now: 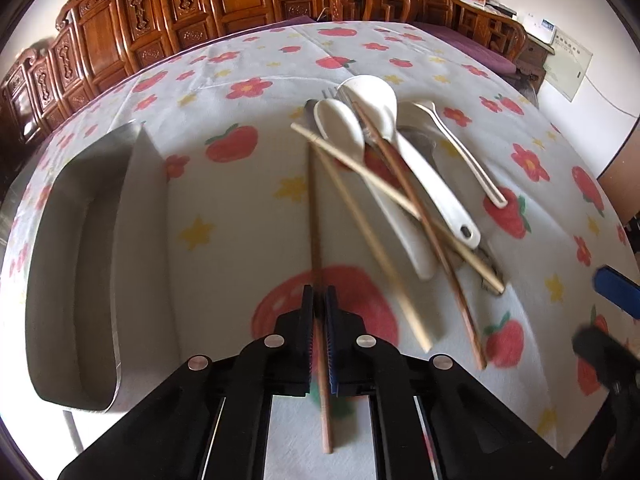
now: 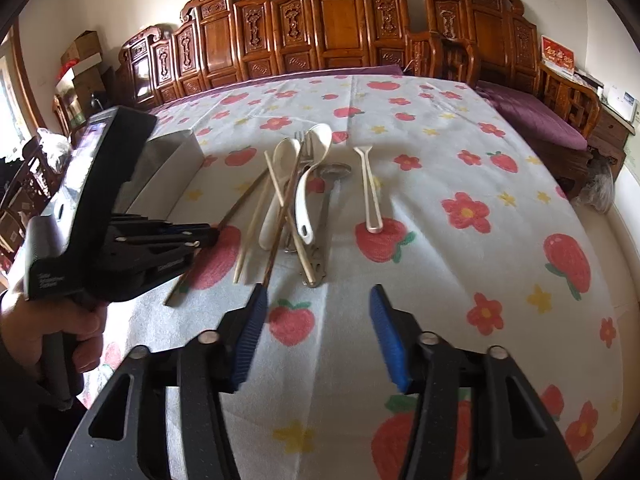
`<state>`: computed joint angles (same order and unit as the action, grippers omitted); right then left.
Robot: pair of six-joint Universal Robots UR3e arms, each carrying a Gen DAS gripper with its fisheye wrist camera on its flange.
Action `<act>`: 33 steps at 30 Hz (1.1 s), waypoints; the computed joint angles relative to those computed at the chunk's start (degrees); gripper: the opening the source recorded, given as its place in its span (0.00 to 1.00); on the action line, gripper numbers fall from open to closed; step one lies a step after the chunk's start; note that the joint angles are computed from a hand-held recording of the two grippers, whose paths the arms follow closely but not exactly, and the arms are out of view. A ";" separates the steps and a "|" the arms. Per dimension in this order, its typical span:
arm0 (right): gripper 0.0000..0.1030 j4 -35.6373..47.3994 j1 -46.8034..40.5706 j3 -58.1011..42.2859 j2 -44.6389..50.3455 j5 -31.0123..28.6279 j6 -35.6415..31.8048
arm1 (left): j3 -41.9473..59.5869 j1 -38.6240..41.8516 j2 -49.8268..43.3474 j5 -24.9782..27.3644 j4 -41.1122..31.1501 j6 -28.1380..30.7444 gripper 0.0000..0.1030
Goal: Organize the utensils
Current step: 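Grasp another chopstick with the right tool while the left tool lifts its chopstick, then carry both chopsticks over the metal tray and open the left tool to drop its chopstick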
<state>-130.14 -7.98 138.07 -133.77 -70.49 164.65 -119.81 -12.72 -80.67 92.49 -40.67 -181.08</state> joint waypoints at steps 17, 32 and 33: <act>0.18 -18.55 15.26 -9.35 32.25 -5.40 8.94 | -8.91 12.15 26.91 -10.86 -13.62 6.39 0.04; 0.06 -17.01 23.26 -16.98 39.51 -19.16 10.60 | -7.27 13.05 38.43 -13.22 -23.31 7.03 0.04; 0.06 -16.20 22.90 -16.78 38.61 -18.63 10.31 | -6.68 13.55 39.13 -13.40 -24.43 7.33 0.04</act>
<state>-146.34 14.92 121.29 -95.16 -89.13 174.96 -126.49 0.84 -41.55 79.09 -65.09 -173.76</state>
